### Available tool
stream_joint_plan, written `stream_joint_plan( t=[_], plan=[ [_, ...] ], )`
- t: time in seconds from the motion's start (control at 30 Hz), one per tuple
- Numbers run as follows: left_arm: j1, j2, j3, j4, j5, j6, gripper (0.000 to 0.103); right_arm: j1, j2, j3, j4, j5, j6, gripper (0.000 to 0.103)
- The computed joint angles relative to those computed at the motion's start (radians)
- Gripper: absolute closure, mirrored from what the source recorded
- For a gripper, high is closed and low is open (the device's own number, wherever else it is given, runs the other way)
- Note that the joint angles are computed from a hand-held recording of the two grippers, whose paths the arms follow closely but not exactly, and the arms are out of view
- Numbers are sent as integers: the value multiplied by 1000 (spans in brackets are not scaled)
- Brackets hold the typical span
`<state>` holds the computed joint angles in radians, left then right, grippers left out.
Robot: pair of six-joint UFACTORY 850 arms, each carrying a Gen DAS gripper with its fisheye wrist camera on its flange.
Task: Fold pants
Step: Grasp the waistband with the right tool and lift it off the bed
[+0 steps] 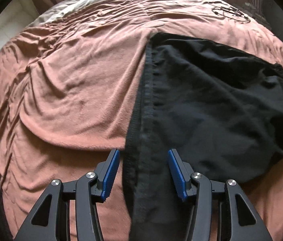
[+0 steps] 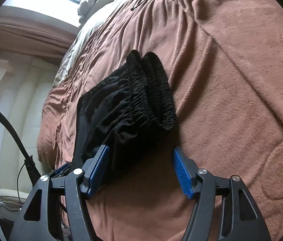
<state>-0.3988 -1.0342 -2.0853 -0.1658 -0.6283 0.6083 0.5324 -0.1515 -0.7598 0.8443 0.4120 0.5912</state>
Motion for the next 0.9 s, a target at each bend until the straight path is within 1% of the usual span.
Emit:
stream_joint_plan(
  t=[0.03, 0.07, 0.1, 0.13, 0.17, 0.2, 0.23, 0.27, 0.3, 0.33, 0.4, 0.5, 0.57, 0.6, 0.63, 0.7, 0.73, 0.77, 0.8, 0.83, 0.9],
  plan=[
    [3, -12, -15, -10, -14, 5, 63, -6, -3, -2, -9, -5, 5, 41],
    [5, -27, -38, -16, -39, 6, 76, -4, -7, -6, 0, -5, -5, 41],
    [6, -42, -58, -16, -64, 4, 82, -4, -9, -8, 11, -6, -19, 41],
    [6, -44, -59, -23, -68, 13, 88, -3, -9, -10, 23, -6, -37, 41],
    [4, -39, -49, -22, -55, 24, 92, -2, -9, -12, 34, -6, -57, 41],
    [2, -32, -37, -15, -38, 26, 94, -2, -8, -14, 58, -4, -90, 45],
    [-1, -19, -15, -4, -3, 20, 96, 8, -17, -23, 95, 2, -125, 52],
    [-2, -7, 4, 7, 33, 5, 97, 8, -18, -26, 123, -2, -156, 63],
    [-4, -5, 8, 22, 49, -17, 98, 9, -19, -27, 138, -3, -165, 64],
    [-2, -12, -5, 23, 42, -28, 98, 9, -16, -20, 131, 3, -149, 66],
    [-1, -39, -50, 20, -5, -36, 98, 18, -29, -35, 153, 15, -159, 68],
    [-2, -28, -29, 42, 30, -55, 98, 23, -33, -42, 170, 15, -177, 68],
    [3, -35, -46, 26, 6, -63, 97, 29, -32, -39, 165, 21, -161, 68],
    [5, -43, -60, 18, -11, -64, 97, 27, -32, -38, 154, 22, -151, 68],
    [6, -52, -77, 19, -30, -67, 93, 26, -30, -36, 138, 21, -136, 68],
    [14, -56, -93, -1, -51, -55, 84, 20, -27, -32, 111, 15, -113, 68],
    [20, -50, -87, -29, -55, -38, 69, 19, -28, -30, 101, 12, -102, 68],
    [26, -49, -88, -60, -61, -19, 50, 13, -29, -30, 80, 9, -84, 68],
    [37, -46, -87, -112, -71, 8, 43, 10, -28, -27, 56, 7, -63, 68],
    [43, -51, -97, -143, -83, 25, 39, 7, -27, -23, 31, 5, -40, 68],
    [54, -67, -127, -181, -129, 24, 39, 5, -27, -18, 4, 8, -13, 68]
  ],
)
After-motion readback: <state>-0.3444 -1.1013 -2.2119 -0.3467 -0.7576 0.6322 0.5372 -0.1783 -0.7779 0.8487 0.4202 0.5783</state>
